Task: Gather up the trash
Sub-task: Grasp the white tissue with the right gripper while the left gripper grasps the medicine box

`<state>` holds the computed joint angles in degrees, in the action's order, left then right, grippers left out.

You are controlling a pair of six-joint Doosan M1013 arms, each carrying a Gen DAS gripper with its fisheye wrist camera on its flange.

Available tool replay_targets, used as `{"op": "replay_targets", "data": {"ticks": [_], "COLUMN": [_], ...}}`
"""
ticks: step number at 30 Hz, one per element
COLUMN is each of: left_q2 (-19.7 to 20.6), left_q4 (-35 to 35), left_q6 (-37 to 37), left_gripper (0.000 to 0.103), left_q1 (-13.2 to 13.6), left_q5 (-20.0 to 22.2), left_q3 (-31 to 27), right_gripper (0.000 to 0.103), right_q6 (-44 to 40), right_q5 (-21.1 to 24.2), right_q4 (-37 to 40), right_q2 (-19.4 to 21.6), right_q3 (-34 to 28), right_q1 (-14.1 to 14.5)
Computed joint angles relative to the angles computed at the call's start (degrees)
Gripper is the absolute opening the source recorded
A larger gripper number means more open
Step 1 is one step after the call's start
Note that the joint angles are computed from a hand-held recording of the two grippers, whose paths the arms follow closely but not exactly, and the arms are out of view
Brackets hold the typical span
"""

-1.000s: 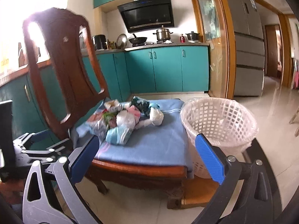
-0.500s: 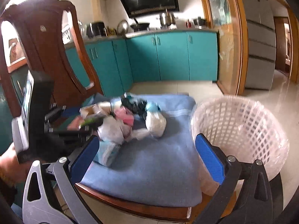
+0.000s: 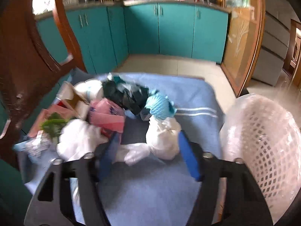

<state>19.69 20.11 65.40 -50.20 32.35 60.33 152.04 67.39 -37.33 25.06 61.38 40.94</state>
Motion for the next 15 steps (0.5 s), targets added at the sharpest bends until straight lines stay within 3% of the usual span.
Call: {"op": "replay_targets", "data": {"ticks": [2, 3, 4, 6, 8, 15], "left_q2": [0.9, 1.1, 1.6, 2.6, 3.6, 8.2], "left_q4": [-3.0, -1.9, -2.4, -1.9, -2.4, -7.1], "left_q6": [5.8, 5.2, 5.2, 2.8, 0.5, 7.8], "left_gripper": [0.002, 0.011, 0.044, 0.086, 0.087, 0.09], "left_q1": [0.1, 0.1, 0.3, 0.6, 1.1, 1.2], "left_q5": [2.5, 2.4, 3.1, 4.7, 5.0, 9.3], "left_q3": [-0.9, -0.8, -1.1, -2.2, -3.4, -10.1], "right_gripper": [0.043, 0.035, 0.019, 0.016, 0.016, 0.016], "right_q6": [-0.4, -1.1, -0.7, 1.5, 2.9, 10.9], "right_q5": [1.4, 2.8, 3.0, 1.7, -1.1, -6.4], "right_q4": [1.5, 2.1, 1.8, 1.8, 1.6, -3.1], "right_q2": [1.0, 1.6, 1.6, 0.5, -1.2, -7.4], "right_q3": [-1.2, -2.0, -2.0, -0.7, 1.1, 7.8], "right_q1": [-0.7, -0.9, -1.0, -1.1, -0.8, 1.9]}}
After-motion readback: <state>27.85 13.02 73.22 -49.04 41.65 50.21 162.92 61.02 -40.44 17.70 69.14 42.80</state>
